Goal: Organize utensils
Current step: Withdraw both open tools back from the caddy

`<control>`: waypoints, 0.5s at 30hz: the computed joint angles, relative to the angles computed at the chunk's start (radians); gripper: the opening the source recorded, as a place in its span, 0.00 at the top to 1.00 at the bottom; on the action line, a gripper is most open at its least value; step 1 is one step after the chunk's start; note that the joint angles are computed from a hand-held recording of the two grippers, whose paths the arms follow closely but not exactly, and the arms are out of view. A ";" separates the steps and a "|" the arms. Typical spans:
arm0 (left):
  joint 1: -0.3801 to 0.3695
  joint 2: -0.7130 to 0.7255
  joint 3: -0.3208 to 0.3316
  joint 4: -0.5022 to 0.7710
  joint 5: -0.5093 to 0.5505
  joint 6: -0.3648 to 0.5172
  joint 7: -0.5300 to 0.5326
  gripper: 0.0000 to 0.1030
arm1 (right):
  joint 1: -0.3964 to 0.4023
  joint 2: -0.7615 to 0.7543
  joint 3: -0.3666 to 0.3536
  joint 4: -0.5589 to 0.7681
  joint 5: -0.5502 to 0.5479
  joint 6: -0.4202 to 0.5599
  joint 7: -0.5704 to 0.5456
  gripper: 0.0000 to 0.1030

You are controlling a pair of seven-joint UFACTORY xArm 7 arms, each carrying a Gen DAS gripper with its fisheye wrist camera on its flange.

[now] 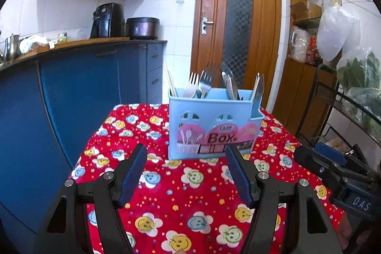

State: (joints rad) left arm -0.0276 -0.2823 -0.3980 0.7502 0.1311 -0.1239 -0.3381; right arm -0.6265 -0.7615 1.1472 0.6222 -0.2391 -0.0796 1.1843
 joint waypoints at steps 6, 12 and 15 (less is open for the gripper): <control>0.125 -0.012 -0.117 -0.021 0.017 -0.004 -0.034 0.32 | -0.014 -0.026 0.038 -0.015 -0.002 0.031 0.028 0.22; 0.111 0.005 -0.105 -0.025 0.026 0.007 -0.053 0.32 | -0.021 -0.041 0.054 -0.029 -0.010 0.037 0.059 0.22; 0.141 0.005 -0.132 -0.027 0.040 0.012 -0.070 0.32 | -0.025 -0.040 0.060 -0.030 -0.016 0.040 0.069 0.22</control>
